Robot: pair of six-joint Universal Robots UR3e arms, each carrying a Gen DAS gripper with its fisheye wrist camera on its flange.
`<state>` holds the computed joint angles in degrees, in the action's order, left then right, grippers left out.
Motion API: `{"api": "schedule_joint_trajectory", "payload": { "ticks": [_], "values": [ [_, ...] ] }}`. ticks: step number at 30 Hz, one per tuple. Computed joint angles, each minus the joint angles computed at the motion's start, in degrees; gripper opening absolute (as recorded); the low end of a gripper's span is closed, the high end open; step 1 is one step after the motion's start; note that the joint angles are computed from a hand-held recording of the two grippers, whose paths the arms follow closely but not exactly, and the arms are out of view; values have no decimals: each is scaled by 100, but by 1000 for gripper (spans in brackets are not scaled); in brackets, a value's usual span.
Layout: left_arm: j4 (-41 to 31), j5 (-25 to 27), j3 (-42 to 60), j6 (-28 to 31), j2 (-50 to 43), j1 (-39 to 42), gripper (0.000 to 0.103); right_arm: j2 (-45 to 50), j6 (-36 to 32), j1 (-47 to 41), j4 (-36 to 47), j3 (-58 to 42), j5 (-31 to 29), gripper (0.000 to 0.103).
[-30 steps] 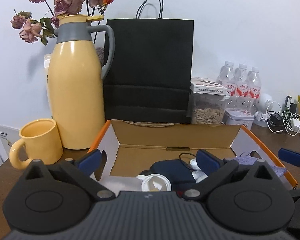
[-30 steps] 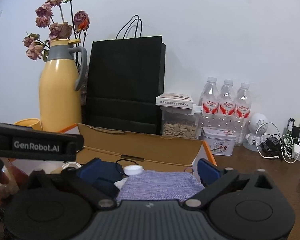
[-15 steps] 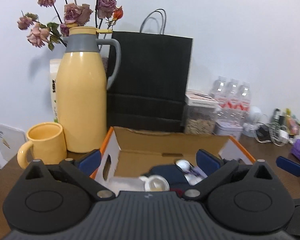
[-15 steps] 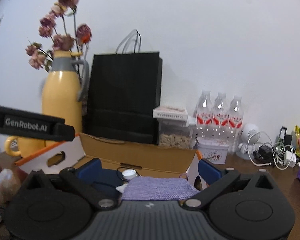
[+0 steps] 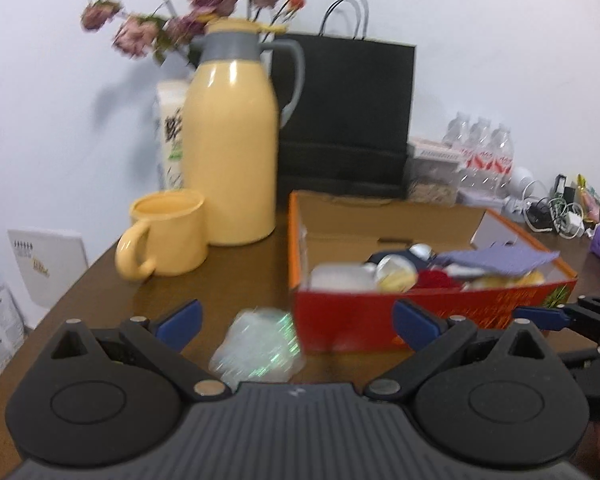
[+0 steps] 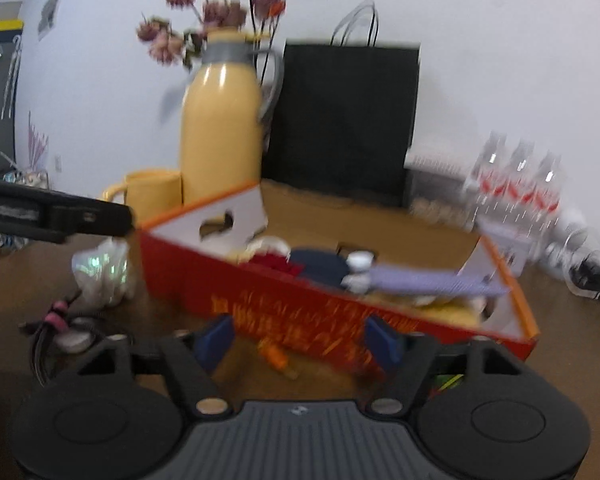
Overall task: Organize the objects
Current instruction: 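Withdraw both open tools from the box toward the clear plastic bag, then grasp the clear plastic bag with the left tool while the right tool grasps a small orange item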
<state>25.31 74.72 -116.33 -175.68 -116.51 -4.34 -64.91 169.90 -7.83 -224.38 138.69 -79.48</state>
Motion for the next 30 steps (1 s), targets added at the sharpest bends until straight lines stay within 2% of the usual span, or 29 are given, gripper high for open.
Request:
{"api": "schedule_joint_trajectory", "payload": {
  "ticks": [1, 3, 7, 16, 23, 30],
  "values": [
    [-58, -58, -45, 9, 10, 79, 103, -8, 80, 41, 312, -138, -28, 58],
    [-191, -358, -142, 58, 50, 282, 103, 41, 232, 43, 685, -321, 8, 57],
    [-358, -600, -175, 23, 96, 461, 103, 194, 429, 208, 950, -615, -156, 50],
    [-593, -598, -59, -9, 52, 490, 103, 403, 556, 346, 1308, -984, -202, 13],
    [-775, -506, 138, -96, -89, 485, 103, 436, 428, 352, 947, -826, -117, 12],
    [-1065, -337, 582, -228, -373, 434, 103, 378, 397, 308, 16, -300, -83, 12]
  ]
}}
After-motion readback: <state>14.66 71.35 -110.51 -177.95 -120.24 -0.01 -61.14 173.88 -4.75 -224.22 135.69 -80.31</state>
